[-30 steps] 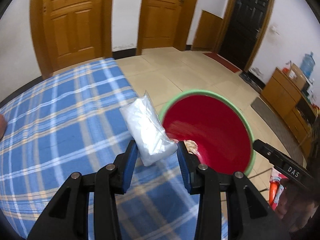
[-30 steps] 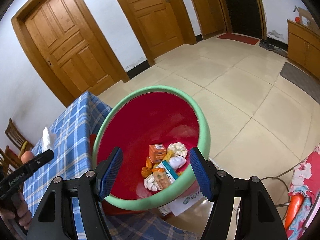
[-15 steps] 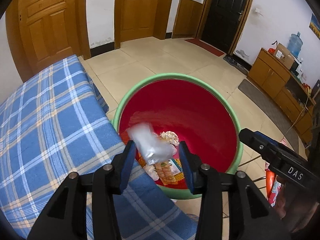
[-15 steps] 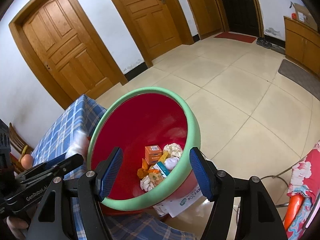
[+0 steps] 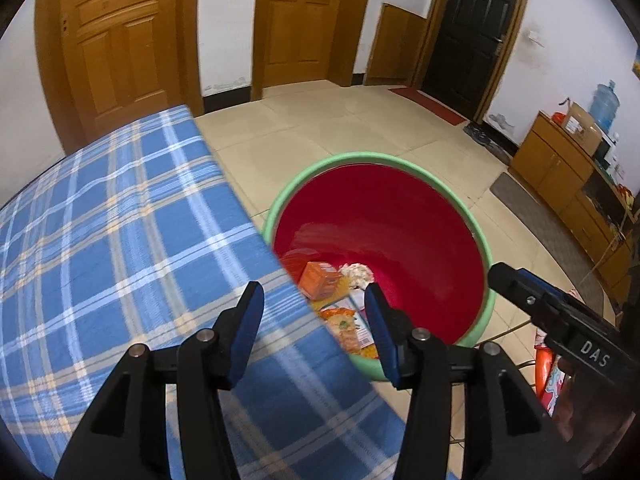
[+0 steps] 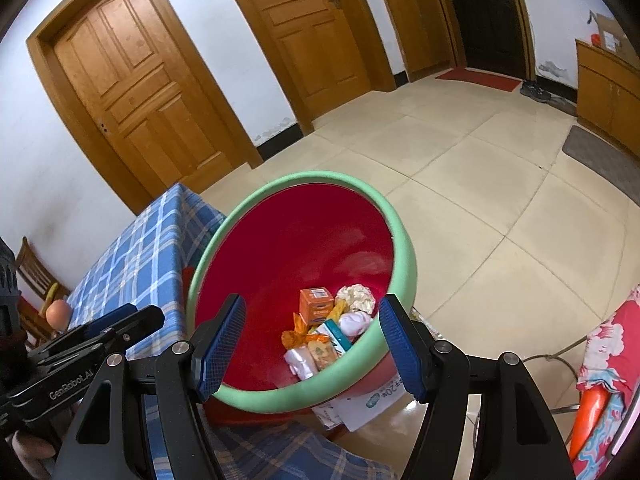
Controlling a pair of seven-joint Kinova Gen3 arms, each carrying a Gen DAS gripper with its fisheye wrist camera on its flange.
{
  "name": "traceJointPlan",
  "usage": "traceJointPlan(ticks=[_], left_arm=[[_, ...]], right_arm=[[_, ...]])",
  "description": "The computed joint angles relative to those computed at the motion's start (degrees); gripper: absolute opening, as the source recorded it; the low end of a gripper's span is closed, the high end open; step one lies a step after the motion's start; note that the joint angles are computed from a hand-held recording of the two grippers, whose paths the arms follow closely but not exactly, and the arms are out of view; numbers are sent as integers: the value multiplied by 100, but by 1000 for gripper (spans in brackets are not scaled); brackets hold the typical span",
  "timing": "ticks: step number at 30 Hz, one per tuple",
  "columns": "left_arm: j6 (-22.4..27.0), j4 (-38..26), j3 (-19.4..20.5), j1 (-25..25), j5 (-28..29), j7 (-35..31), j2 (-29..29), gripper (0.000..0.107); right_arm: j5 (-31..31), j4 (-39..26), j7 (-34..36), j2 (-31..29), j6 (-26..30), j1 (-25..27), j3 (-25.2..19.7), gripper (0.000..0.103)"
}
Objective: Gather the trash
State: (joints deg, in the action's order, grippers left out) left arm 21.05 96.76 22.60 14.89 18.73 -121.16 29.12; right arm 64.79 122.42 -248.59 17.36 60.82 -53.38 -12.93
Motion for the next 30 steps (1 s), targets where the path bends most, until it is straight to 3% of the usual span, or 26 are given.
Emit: traceJointPlan(ticks=[7, 11, 20, 27, 30], left_arm=[[-229, 383, 59, -323, 182, -29, -301, 52], [-405, 596, -63, -374, 189, 86, -503, 64], [-970, 1204, -647, -241, -204, 861, -1030, 79], [-1294, 1670, -228, -991, -257, 1057, -1405, 81], [-1372, 1861, -252, -1104, -269, 1162, -1600, 83]], right_arm=[[38, -298, 302, 94, 125, -99, -13, 70], [67, -536, 548, 176, 208, -194, 4, 70], [37, -1143, 1250, 419, 420, -476, 85, 75], [-42, -1751, 1800, 688, 705, -779, 199, 81], [-103, -2003, 2005, 800, 833, -924, 251, 81]])
